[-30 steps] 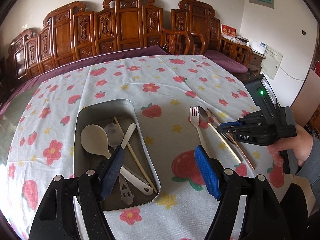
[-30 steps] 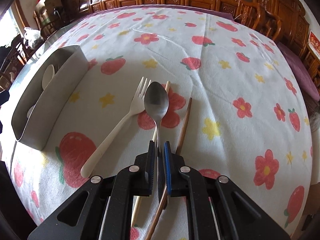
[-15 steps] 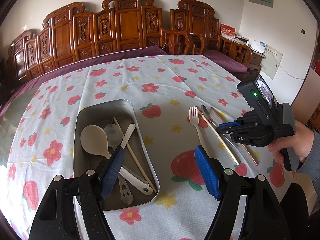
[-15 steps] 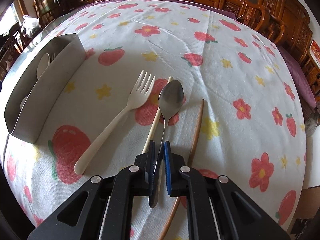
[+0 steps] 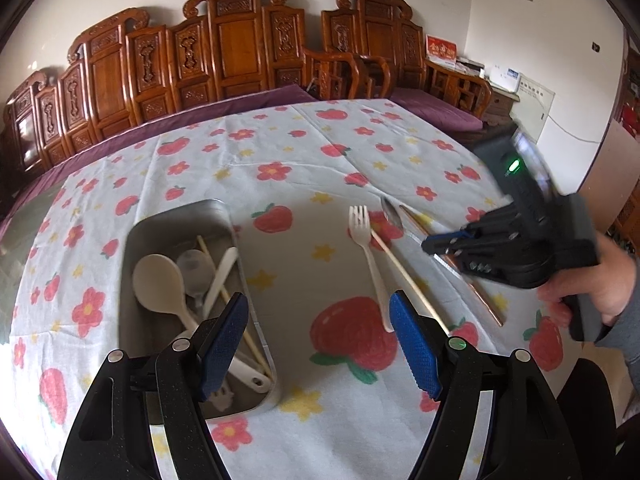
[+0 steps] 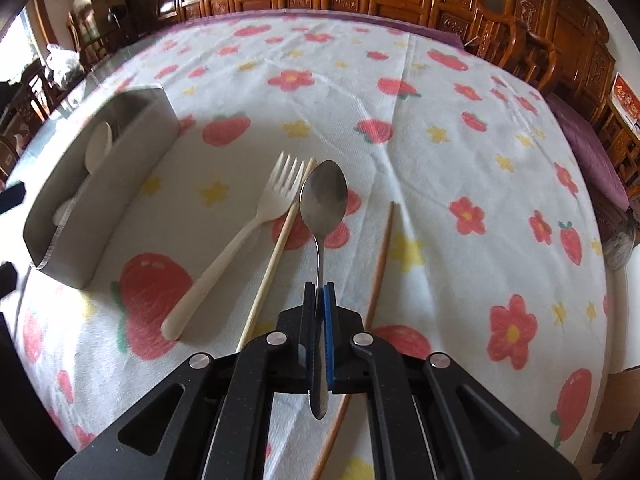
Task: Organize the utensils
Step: 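Grasp a white plastic fork with the left gripper while the right holds the steel spoon, then lower the white fork into the steel tray and open the left gripper while the right holds the spoon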
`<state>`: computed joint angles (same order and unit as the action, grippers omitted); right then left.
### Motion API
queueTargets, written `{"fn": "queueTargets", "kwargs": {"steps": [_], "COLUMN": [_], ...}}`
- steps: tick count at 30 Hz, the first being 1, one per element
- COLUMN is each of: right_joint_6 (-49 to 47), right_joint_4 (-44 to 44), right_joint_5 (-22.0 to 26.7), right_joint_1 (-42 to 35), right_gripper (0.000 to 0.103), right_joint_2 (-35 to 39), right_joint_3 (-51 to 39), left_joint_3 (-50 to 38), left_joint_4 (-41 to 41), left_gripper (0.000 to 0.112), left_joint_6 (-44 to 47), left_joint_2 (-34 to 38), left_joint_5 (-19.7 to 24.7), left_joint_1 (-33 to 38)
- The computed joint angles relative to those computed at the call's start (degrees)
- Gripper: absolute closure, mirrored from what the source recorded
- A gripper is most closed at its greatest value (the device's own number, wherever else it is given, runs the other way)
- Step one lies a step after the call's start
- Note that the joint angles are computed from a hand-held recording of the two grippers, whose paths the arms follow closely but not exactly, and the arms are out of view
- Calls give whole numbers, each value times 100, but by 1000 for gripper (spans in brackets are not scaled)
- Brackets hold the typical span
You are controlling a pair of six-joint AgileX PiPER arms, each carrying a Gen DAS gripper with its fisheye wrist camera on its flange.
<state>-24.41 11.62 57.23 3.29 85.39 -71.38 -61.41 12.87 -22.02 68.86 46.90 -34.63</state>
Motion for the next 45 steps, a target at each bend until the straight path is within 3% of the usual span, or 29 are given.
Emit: {"fn": "queueTargets", "kwargs": {"steps": [5,9,18,24,27,28,29,35,45], "right_joint_6": [-461,-824,-1526,-1759,-1809,-1840,-1853,-1760,-1174], "right_joint_4": [339,523,828,977,992,1006,1015,1072,984], "right_joint_5": [231,380,524,586,604,620,636,716,924], "right_joint_1": [-409,-746,-1458,-1743,-1762,-1776,-1776,-1687,-1018], "right_gripper": [98,98,98,98,98,98,98,98,98], "right_joint_2": [-294,-481,-690,-670,-688,-700,-716,-893,-1324], "right_joint_3": [-75,-50,258,338,343,343,342,386,209], "left_joint_3": [-188,-390,-1188,-1439,-1432,-1414,-1432,-1322,-1114], "left_joint_4": [236,-42,-629,-691,-313,-232,-193,-58,141], "left_gripper": [42,43,65,82,90,102,105,105,105], "left_joint_6": [-238,-160,97,53,-247,-313,-306,-339,-330], "left_joint_2": [516,1037,2291,2745,2780,2778,2790,2529,1429], "left_joint_5": [4,-127,-200,-257,-302,-301,-261,-67,479], "left_joint_1": [-240,-157,21,-38,-174,-202,-210,-254,-296]}}
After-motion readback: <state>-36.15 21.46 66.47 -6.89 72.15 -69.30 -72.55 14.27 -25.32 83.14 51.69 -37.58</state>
